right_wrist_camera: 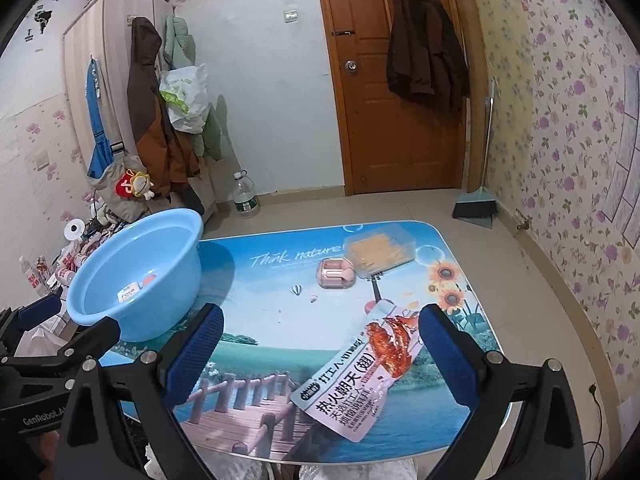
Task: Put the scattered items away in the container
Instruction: 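Move both tools away from basin toward pink case and toothpick box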
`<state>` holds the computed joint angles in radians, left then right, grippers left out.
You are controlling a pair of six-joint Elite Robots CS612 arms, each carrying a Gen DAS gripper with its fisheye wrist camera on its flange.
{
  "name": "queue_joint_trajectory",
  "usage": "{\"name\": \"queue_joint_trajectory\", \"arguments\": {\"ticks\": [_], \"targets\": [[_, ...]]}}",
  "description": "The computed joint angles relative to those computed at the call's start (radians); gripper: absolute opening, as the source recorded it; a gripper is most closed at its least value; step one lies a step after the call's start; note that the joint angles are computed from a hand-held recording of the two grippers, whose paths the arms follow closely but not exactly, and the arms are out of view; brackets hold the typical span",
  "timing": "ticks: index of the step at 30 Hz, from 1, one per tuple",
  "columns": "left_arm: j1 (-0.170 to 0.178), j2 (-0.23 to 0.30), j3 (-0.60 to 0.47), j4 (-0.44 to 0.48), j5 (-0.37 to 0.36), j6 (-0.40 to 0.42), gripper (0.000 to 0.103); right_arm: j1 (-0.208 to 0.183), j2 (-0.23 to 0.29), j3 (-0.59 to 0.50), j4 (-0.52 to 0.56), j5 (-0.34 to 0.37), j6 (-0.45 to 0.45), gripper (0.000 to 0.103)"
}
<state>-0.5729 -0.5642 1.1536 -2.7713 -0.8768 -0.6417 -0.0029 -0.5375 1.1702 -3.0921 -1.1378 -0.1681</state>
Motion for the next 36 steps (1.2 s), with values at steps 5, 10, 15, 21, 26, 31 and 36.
{"name": "queue_joint_trajectory", "arguments": {"ticks": [5, 10, 15, 21, 26, 31, 36], "targets": [[-0.002, 0.011, -0.021, 0.012, -0.008, 0.014, 0.103, -0.005, 0.007, -0.006, 0.005, -0.005, 0.016, 0.099], [-0.003, 0.024, -0.043, 0.028, -0.018, 0.019, 0.103, -0.01, 0.013, -0.014, 0.015, -0.015, 0.025, 0.099], [-0.003, 0.036, -0.064, 0.044, -0.027, 0.026, 0.103, -0.015, 0.023, -0.029, 0.028, -0.021, 0.038, 0.099], [0.0, 0.058, -0.106, 0.07, -0.05, 0.035, 0.103, -0.021, 0.034, -0.044, 0.034, -0.031, 0.042, 0.099], [0.001, 0.08, -0.144, 0.093, -0.068, 0.053, 0.103, -0.027, 0.05, -0.068, 0.062, -0.043, 0.054, 0.099], [0.003, 0.111, -0.203, 0.131, -0.091, 0.074, 0.103, -0.03, 0.074, -0.111, 0.075, -0.066, 0.028, 0.099], [0.011, 0.158, -0.297, 0.184, -0.135, 0.086, 0.103, -0.035, 0.112, -0.192, 0.095, -0.091, 0.004, 0.099]]}}
